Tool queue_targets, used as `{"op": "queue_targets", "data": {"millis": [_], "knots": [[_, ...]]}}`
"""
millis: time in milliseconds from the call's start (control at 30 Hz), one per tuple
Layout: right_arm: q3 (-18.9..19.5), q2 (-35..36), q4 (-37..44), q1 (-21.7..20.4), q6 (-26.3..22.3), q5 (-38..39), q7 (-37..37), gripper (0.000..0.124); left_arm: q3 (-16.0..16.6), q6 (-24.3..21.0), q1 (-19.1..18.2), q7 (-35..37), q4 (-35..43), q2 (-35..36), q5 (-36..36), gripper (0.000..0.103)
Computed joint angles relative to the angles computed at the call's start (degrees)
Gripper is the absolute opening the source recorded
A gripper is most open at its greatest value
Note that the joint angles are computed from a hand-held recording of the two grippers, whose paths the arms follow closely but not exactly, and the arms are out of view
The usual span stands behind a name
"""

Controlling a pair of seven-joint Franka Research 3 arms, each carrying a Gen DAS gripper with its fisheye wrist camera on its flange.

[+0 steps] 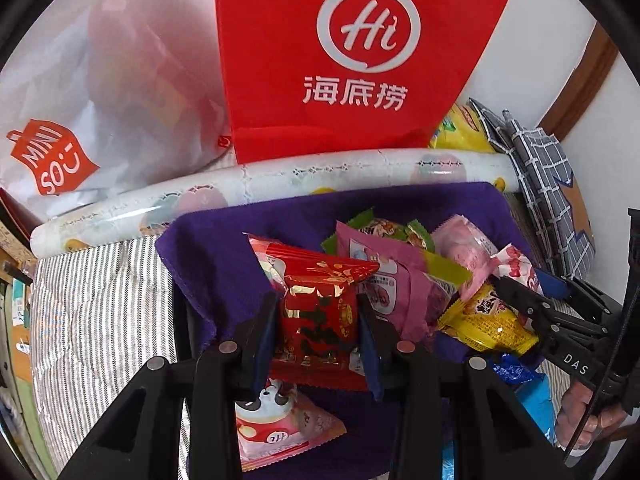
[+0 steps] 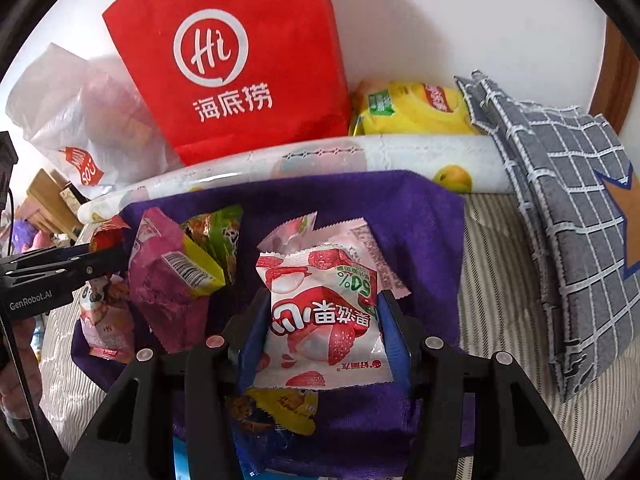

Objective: Organize snacks

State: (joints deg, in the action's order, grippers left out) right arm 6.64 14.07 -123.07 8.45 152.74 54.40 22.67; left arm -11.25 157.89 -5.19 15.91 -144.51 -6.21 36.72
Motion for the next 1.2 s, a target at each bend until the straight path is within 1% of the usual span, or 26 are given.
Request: {"op": "queue_targets", "data": {"millis": [133, 367, 567, 767, 800, 867, 933, 1000, 1100, 1200], "knots": [[-0.1, 0.3, -0.2, 0.4, 0.6, -1.5, 0.9, 0.053, 0.1, -0.7, -0.3, 1.0, 0.6, 0.8, -0.9, 0.036], [0.1, 0.6, -0.1, 0.0, 0.6, -1.6, 0.7, 0.054, 0.4, -0.7, -0.6, 2.3, 0.9, 1.2, -1.9, 0.036], [0.5, 0.1, -0.8, -0.1, 1.9, -0.6, -1.0, 0.054, 0.4, -0.8, -0.6, 2.3, 0.9, 1.3, -1.8, 0.036], [0.6, -0.1, -1.3, 0.2, 2.8, -0.1, -2.1, 0.055, 0.3, -1.9, -1.0, 2.9, 1.5, 1.6, -2.4, 0.036], [0.7, -0.2, -1.4, 0.1, 2.8, 0.2, -2.5, 0.057, 0.3, -2.0, -1.0, 3.3, 1.6, 1.6, -2.7, 0.037], [1.0, -0.7, -1.6, -0.3, 2.2, 1.9, -4.4, 0.059, 0.3, -2.5, -1.3, 4.7, 1.8, 1.6, -3.3, 0.042], [1.1, -1.3, -2.1, -0.4, 2.1, 3.5, -6.4, 0.065, 0.1, -3.0, -1.3, 4.0, 1.9, 1.2, -2.3, 0.053], [1.2, -2.3, -2.7, -0.3, 2.6, 6.1, -9.0, 0.067, -0.2, -3.4, -1.4, 3.1, 1.8, 0.5, -1.2, 0.060], [0.8, -4.1, -3.7, 0.1, 2.4, 9.2, -11.6, 0.069, -0.8, -4.6, -1.8, 2.4, 1.6, -1.1, -0.8, 0.063], [0.0, -6.8, -5.2, 1.0, 2.3, 10.5, -12.1, 0.069, -2.0, -7.0, -2.5, 0.7, 1.1, -3.8, 0.3, 0.065]]}}
